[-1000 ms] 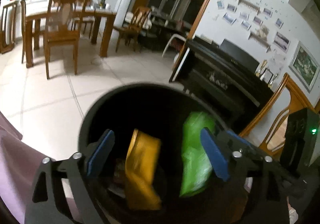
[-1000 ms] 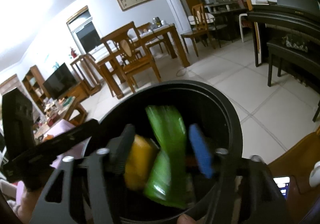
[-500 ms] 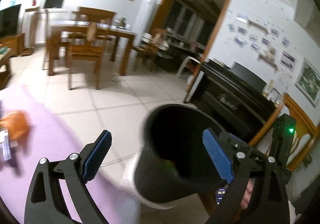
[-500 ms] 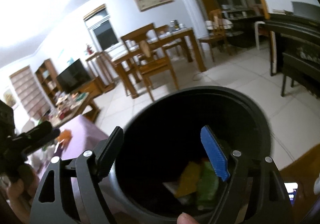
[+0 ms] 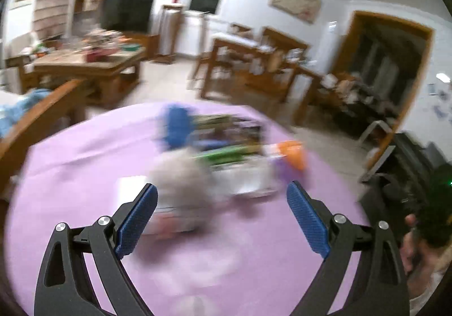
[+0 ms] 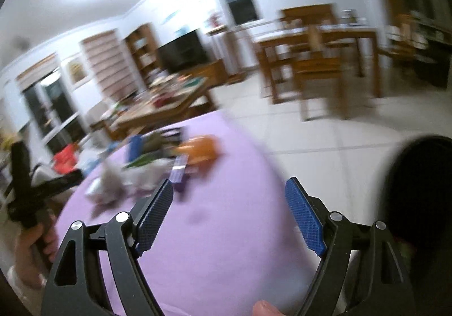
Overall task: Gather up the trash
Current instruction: 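Grasp the white cup with left tool while right tool grasps the fluffy white toy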
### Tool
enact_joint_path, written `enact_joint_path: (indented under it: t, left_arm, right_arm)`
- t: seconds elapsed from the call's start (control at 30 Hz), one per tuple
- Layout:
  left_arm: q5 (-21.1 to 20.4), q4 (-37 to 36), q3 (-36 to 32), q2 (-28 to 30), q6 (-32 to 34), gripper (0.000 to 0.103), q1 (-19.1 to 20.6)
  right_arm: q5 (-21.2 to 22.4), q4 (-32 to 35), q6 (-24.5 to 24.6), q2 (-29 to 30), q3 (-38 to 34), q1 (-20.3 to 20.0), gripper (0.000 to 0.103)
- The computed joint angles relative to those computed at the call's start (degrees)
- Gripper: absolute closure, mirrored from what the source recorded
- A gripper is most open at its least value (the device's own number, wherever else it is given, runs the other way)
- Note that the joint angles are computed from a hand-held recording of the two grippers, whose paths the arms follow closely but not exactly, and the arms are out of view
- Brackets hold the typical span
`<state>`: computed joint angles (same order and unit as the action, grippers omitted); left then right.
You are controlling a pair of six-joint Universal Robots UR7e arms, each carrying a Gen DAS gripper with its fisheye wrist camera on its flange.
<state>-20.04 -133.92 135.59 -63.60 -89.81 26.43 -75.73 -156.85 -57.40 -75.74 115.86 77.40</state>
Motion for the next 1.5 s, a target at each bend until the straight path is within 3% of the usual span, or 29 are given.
enact_joint_path:
  t: [0.07,0.1,0.13,0.2,0.27,0.37,0.5,0.67,0.73,0.87,0.9,1.03,1.17,1.33,1.5]
  left_arm:
    - [-2.4,7.8,0.5,-3.8,-5.0,0.014,1.6]
    - [-3.5,8.1,1.2,-5.2,-5.5,0.024,2.5]
    - [-4.4,6.0,2.0,-6.0,-4.3,0.035,3.4]
    - [-6.2,-3.4,3.7,-6.3,2.2,0.042,6.0]
    - [-6.5,-8.0,4.4,-6.0,6.4,0.049,7.4]
    - [-6.9,-14.0,5.6,-5.2,9.4,0.053,8.9]
    - [-5.6,-10.0,6.9,-6.0,4.9,0.061,7.5]
    - [-4.9,-21.7,10.6,-6.0,7.0,0.063,7.0]
    - [-4.7,-22.9,11.0,-6.1,6.6,0.063,6.9]
    - [-4.2,-22.5,11.6,-6.5,4.6,0.063,6.5]
    - [-4.0,-23.5,11.8,-6.4,4.9,0.063,6.8]
    - [-3.2,-24.1,12.4,-6.6,4.9,0.063,6.6]
    - [-1.8,-21.1,12.4,-7.3,2.0,0.063,6.2]
    - [-0.2,-19.4,12.8,-7.7,0.2,0.063,5.4]
    - [2.1,-27.2,14.5,-6.0,3.8,0.063,4.5]
  right_arm:
    - [-1.1,1.2,-0.4,1.5,0.6,3.4,0.022]
    - [-1.7,1.9,-0.7,2.5,0.9,5.8,0.022]
    - [-2.3,2.5,-0.9,3.4,1.1,7.5,0.022]
    - [-3.5,3.1,-0.6,5.8,1.2,11.1,0.022]
    - [-4.8,2.1,-0.3,8.1,1.7,14.0,0.022]
    - [-8.5,-1.3,2.0,13.5,1.1,18.3,0.022]
    - [-12.4,-2.8,4.6,19.5,-1.0,21.0,0.022]
    - [-14.4,-3.2,6.2,24.2,-2.9,22.5,0.022]
    - [-14.8,-2.7,6.7,25.3,-3.9,22.8,0.023]
    - [-16.1,-4.5,5.1,27.1,-4.6,23.3,0.056]
    - [-15.7,-3.8,4.8,26.9,-4.8,23.2,0.063]
    - [-12.8,-0.5,5.6,25.3,-4.9,22.3,0.076]
    - [-7.6,2.8,6.4,20.2,-3.8,20.2,0.093]
    - [-1.8,7.0,4.9,10.5,-1.9,16.7,0.098]
    - [2.1,10.7,0.6,1.3,1.2,11.8,0.098]
